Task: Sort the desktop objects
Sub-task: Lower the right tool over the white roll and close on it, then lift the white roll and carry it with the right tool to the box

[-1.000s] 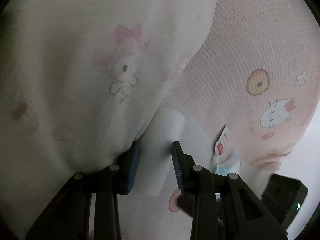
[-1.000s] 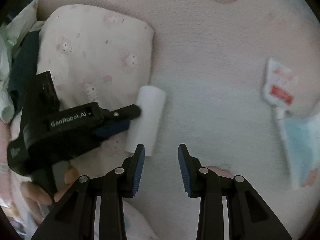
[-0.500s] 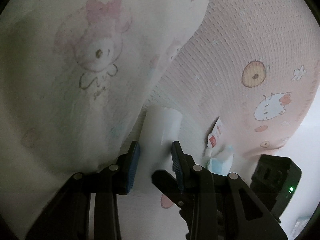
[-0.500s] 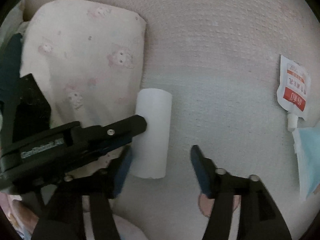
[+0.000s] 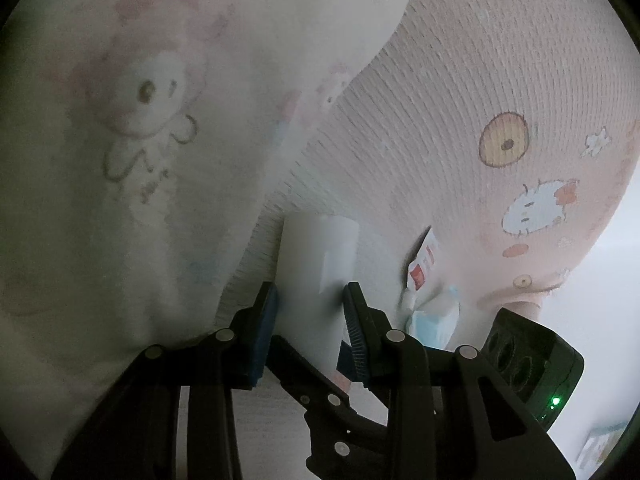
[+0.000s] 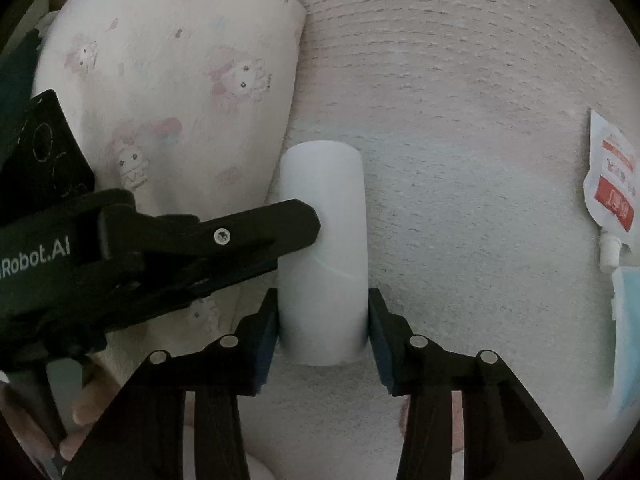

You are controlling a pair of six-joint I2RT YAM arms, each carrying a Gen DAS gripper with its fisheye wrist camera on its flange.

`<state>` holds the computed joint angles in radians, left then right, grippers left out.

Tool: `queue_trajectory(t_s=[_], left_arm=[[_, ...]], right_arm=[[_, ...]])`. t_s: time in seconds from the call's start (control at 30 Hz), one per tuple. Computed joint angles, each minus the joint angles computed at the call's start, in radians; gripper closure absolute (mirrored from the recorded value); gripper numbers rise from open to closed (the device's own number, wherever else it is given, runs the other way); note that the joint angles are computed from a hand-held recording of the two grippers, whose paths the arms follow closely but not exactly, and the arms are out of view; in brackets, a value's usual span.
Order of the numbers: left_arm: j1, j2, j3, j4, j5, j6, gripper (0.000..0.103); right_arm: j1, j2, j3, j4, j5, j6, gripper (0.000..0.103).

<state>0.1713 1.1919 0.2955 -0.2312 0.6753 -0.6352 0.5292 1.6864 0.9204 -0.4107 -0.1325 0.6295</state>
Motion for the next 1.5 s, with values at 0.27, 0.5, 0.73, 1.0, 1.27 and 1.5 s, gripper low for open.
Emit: queue_trajectory(t_s=[0.27, 0.5, 0.73, 1.0, 1.27, 1.5], left_arm=[[-0.054, 0.114, 0.025, 0.106, 0.035, -0.054, 0.059], [-0.219, 0.102, 0.119, -0.012, -0.104, -0.017, 0.062], [-0.206, 0.132, 0.111, 0.016, -0.072, -0.016, 0.062], [-0.204, 0.137, 0.112, 0.009, -0.051, 0.003, 0.062], [-0.207, 0.108, 0.121, -0.104, 0.001, 0.035, 0.061], [-0.367, -0.023, 0.075, -0.053, -0.049, -0.174, 0.054]], right_arm=[[0.007, -0.06, -0.021, -0.065, 0.023, -0.022, 0.064], [0.026, -0.144, -0.132, -0.04, 0.019, 0.014, 0.063], [-0.011, -0.155, -0.162, -0.016, -0.047, 0.039, 0.063], [-0.052, -0.229, -0.268, 0.091, -0.113, 0.113, 0.063], [0.062, -0.322, -0.298, 0.014, -0.014, 0.135, 0.064], [0.12, -0.567, -0.399, -0.07, 0.035, 0.223, 0.064]])
